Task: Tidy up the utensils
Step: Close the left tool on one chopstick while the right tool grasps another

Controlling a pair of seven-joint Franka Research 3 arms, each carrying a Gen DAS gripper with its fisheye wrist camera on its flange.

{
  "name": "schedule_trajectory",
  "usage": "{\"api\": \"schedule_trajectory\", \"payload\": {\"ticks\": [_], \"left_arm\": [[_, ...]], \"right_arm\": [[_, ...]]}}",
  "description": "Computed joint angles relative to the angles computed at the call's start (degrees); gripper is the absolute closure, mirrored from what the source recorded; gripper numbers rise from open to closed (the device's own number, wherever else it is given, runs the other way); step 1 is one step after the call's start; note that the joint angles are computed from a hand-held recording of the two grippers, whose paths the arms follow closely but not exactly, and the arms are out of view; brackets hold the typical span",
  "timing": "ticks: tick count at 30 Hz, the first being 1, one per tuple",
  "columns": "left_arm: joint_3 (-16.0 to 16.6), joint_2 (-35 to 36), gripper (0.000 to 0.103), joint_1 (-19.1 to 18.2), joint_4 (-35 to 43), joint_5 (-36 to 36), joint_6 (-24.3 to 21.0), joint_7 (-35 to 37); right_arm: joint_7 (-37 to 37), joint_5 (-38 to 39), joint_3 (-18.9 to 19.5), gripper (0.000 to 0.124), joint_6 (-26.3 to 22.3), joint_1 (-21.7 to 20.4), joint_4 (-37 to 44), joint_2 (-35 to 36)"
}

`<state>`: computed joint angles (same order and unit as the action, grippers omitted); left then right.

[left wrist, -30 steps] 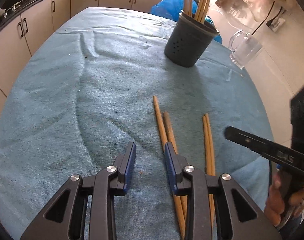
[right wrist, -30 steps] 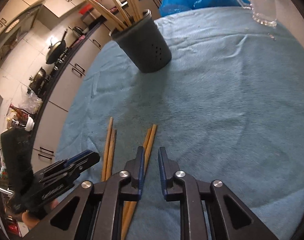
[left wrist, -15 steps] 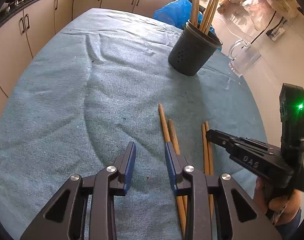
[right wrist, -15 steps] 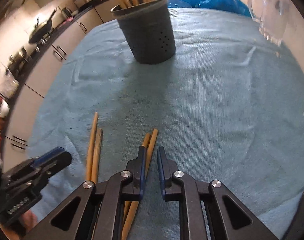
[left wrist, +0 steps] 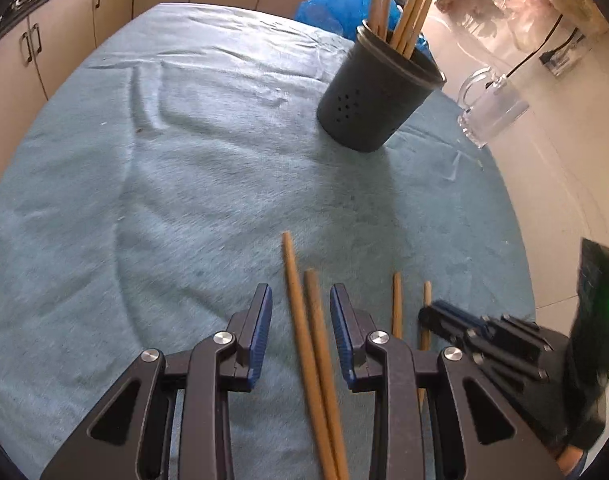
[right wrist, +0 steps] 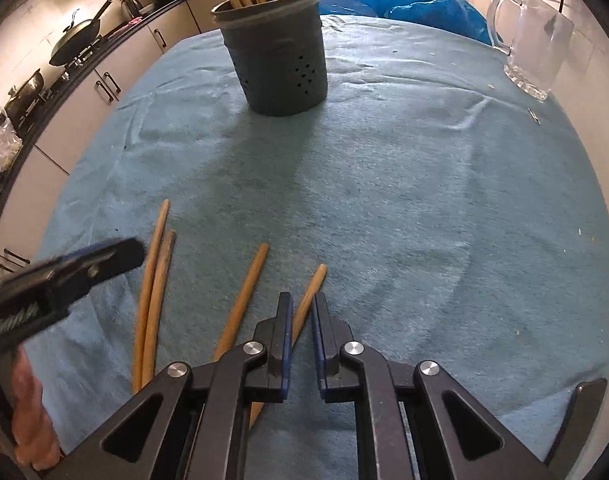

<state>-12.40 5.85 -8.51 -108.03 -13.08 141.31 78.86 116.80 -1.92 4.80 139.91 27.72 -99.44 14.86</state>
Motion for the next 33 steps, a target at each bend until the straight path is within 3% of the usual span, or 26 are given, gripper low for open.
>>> {"api": "schedule_trajectory", "payload": {"ticks": [4, 9, 11, 14, 19, 23, 27, 33], "left_arm": [[0.4, 2.27, 0.075, -0.88, 2.32, 6.31, -0.17, -6.23], [0.13, 1.94, 0.079, 0.31, 1.31, 4.48, 1.31, -5.69], [0.42, 1.96, 0.089, 0.26, 1.25, 5.8, 1.38, -7.01], [0.8, 2.47, 0.093, -0.35, 2.22, 10.48, 0.32, -9.71], [0.41, 2.74, 0.088, -1.02, 2.88, 14.07, -0.39, -11.04], [-0.4, 2.25, 0.088, 0.54, 2.61, 6.21, -0.38, -6.82], [-0.39, 2.65, 0.088, 0.69, 3.53, 4.04, -0.62, -5.72], [0.45, 5.91, 0.088, -1.76, 7.45, 13.63, -2.81, -11.66]], "right_arm": [[-0.45, 1.14, 0.14, 0.115, 1.29, -0.5, -2.19, -1.39], [-1.11, 2.85, 0.54, 0.115, 3.11, -1.16, -4.15, -2.45], [-1.21, 3.02, 0.59, 0.115, 3.13, -1.17, -3.83, -2.17], [-0.89, 2.42, 0.42, 0.115, 2.81, -0.96, -3.46, -1.94], [0.36, -0.22, 0.01, 0.114, 0.92, -0.08, -1.55, -0.93], [0.03, 0.6, 0.17, 0.114, 1.42, -0.38, -1.67, -0.88], [-0.15, 1.21, 0.23, 0.114, 1.97, -0.54, -2.06, -1.06], [-0.33, 1.75, 0.23, 0.114, 2.55, -0.73, -2.56, -1.25]]}}
